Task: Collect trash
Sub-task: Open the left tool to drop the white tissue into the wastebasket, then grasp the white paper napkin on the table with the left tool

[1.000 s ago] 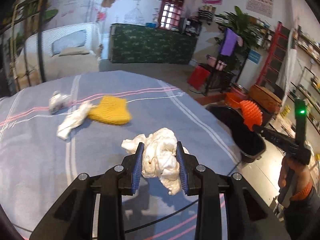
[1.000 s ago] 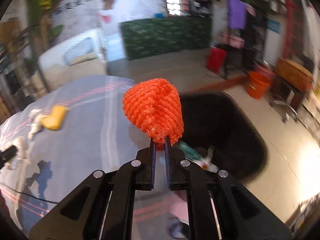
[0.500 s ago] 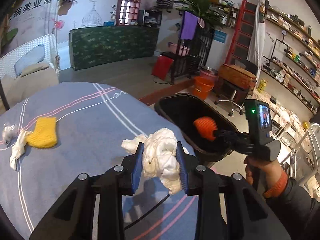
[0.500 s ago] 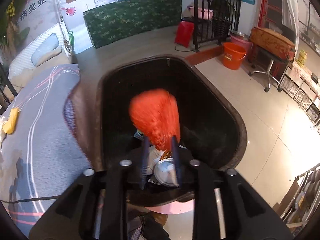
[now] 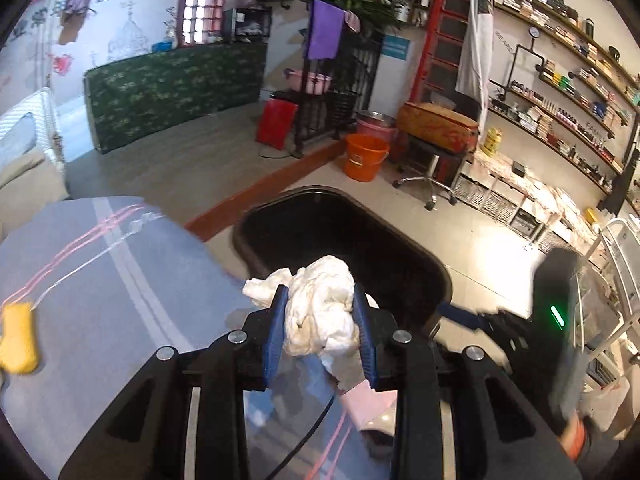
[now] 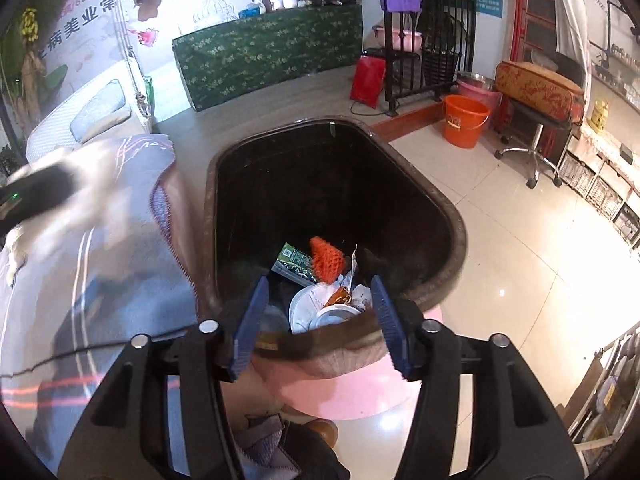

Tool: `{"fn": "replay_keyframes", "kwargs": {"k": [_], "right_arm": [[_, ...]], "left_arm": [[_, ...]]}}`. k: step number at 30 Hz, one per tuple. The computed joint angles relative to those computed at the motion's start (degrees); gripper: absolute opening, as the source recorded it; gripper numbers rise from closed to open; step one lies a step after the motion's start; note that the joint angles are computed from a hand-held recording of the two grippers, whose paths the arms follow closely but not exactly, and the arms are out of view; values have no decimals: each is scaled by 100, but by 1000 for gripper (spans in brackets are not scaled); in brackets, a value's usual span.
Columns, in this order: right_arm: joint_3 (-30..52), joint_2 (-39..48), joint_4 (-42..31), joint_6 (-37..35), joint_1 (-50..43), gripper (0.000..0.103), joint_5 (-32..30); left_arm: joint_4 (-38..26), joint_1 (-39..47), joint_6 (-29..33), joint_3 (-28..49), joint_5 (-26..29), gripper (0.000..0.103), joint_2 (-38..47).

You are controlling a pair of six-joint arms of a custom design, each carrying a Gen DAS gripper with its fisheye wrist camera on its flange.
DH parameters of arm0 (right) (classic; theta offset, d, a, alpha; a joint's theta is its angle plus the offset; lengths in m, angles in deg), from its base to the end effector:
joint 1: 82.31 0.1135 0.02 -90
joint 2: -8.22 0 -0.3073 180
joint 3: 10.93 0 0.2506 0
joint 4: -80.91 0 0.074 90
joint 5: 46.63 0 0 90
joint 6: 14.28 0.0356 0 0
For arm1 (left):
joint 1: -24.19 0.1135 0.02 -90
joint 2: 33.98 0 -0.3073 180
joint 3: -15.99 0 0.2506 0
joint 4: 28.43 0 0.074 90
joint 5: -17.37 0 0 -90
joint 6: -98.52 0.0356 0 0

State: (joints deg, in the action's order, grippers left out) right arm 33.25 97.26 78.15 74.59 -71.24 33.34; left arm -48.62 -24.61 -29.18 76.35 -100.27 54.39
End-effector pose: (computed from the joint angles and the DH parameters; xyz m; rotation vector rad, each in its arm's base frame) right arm 0.2599 0.0572 0.1634 -0.3368 2.3817 0.2909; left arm 0.2119 -0.2170 0.2243 0.0074 2.2994 -0.1888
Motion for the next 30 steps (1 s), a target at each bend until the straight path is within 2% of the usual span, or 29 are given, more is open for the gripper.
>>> {"fn": "replay_keyframes", "kwargs": {"k": [2, 7, 16, 17, 18, 19, 21, 23, 30], "right_arm": [[-165, -205, 9, -63, -52, 58, 2], [-620, -745, -109, -215, -488, 60, -317], [-1052, -1385, -543, -747, -1439, 61, -816], [-1050, -1400, -581, -780, -1505, 61, -831], [-1054, -1425, -625, -814, -1592, 61, -870], [-1048, -1426, -646, -829, -1637, 61, -904], [-997, -1403, -676, -818, -1645, 62, -900], [-1031, -1434, -686, -864, -1697, 62, -930], [-1049, -1431, -593, -816, -1597, 62, -946]], "left_arm": [[153, 129, 194, 267, 175, 32, 409], [55, 270, 617, 1036, 517, 32, 1270], [-363, 429, 780, 2086, 820, 36, 2342], [-385, 448, 785, 2132, 851, 38, 2386], [-424, 456, 764, 2195, 871, 48, 2448], [-462, 455, 727, 2240, 859, 53, 2492], [-381, 481, 675, 2142, 821, 83, 2427], [-301, 472, 670, 2122, 814, 88, 2395], [-327, 463, 751, 1967, 690, 93, 2099]]}}
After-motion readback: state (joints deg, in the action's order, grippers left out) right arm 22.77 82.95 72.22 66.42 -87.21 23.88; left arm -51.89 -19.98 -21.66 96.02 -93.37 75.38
